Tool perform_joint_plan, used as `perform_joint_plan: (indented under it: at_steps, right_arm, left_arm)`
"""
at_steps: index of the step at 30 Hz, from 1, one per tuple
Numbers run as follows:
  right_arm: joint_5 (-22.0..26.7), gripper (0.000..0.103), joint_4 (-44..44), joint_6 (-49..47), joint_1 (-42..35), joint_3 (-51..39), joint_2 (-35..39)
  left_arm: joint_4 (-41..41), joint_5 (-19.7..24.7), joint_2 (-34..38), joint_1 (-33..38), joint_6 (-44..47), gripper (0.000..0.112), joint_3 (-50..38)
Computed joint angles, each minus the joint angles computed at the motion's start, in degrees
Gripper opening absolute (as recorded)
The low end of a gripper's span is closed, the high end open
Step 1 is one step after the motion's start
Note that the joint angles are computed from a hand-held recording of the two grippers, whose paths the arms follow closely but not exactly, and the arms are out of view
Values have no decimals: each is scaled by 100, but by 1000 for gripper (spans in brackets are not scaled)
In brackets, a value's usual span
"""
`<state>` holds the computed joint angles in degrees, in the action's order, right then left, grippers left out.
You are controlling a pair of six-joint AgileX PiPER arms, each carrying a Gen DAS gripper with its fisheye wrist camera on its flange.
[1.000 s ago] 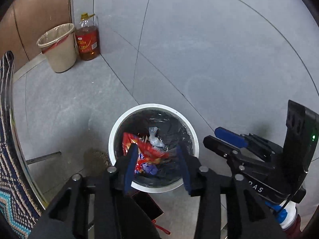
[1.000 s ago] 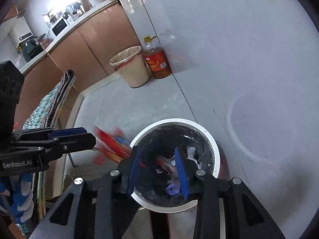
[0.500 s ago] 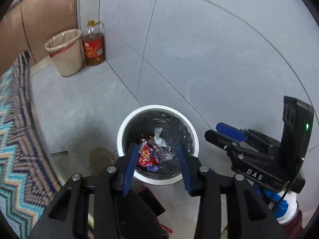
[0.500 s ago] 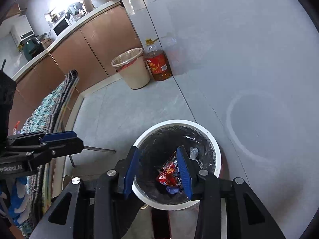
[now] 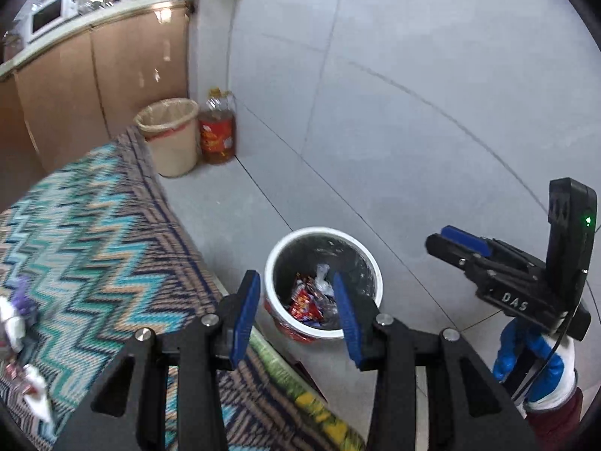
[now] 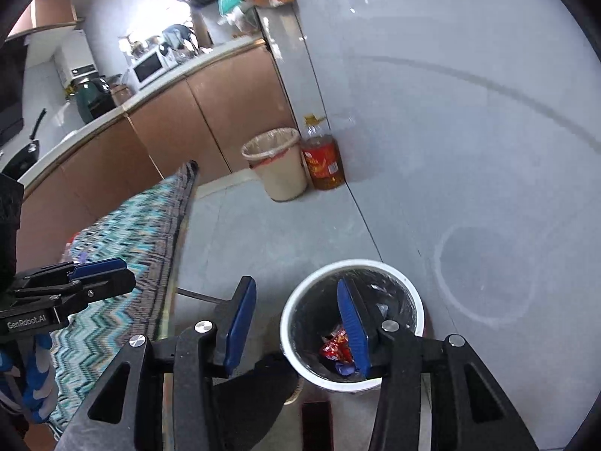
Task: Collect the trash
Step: 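Move both tools back over the remaining trash on the table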
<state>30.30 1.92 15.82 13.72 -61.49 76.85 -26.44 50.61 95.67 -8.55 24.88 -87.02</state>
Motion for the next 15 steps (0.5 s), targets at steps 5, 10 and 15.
perform_joint_plan:
  at_steps: [5, 10, 15]
  right_arm:
    - [227, 45, -877, 860, 686, -268, -314]
    - [519, 49, -1707, 1623, 1457, -700, -385]
    - [874, 50, -2540, 2301, 2326, -1191, -299]
  left_arm:
    - [-20, -312, -959, 417, 138, 47, 671]
    - [-351, -426, -1802, 1139, 587, 50, 1187]
    - [-825, -270, -2376, 2039, 1173, 51, 1459]
